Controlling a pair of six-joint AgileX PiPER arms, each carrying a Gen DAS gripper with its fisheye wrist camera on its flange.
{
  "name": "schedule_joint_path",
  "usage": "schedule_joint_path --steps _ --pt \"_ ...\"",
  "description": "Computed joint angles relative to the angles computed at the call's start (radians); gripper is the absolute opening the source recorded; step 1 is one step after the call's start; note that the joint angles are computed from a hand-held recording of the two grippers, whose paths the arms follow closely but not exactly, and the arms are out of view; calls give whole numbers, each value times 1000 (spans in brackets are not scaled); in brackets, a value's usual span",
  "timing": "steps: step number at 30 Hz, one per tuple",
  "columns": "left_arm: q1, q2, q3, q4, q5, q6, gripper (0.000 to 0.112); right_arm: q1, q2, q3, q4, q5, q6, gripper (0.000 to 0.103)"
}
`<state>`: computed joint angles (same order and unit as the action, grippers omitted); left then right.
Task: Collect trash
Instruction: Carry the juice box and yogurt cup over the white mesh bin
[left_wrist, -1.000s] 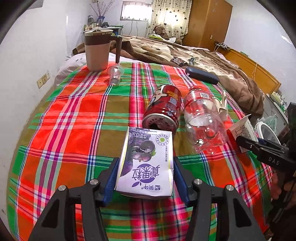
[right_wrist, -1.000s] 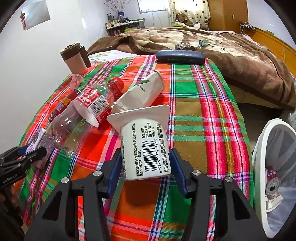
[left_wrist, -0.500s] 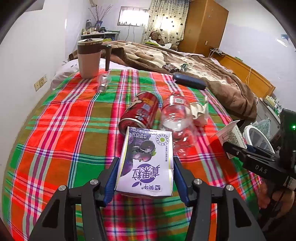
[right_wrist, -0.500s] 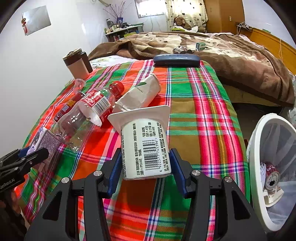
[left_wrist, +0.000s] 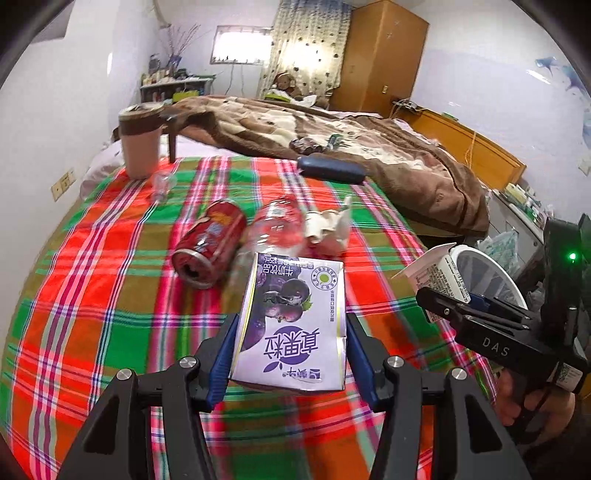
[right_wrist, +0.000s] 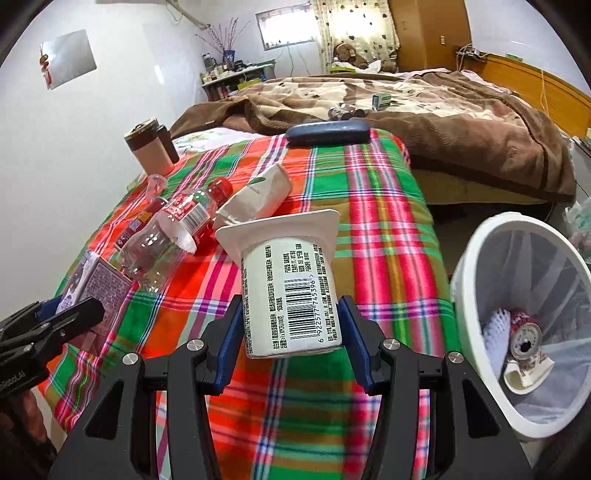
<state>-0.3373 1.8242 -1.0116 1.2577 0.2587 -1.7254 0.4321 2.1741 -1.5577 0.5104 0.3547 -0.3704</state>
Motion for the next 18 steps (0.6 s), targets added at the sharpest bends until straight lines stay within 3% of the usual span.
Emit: schedule_joint_path --steps 18 --pt "-150 127 -262 -278 64 303 55 -125 -110 161 156 -87 -133 52"
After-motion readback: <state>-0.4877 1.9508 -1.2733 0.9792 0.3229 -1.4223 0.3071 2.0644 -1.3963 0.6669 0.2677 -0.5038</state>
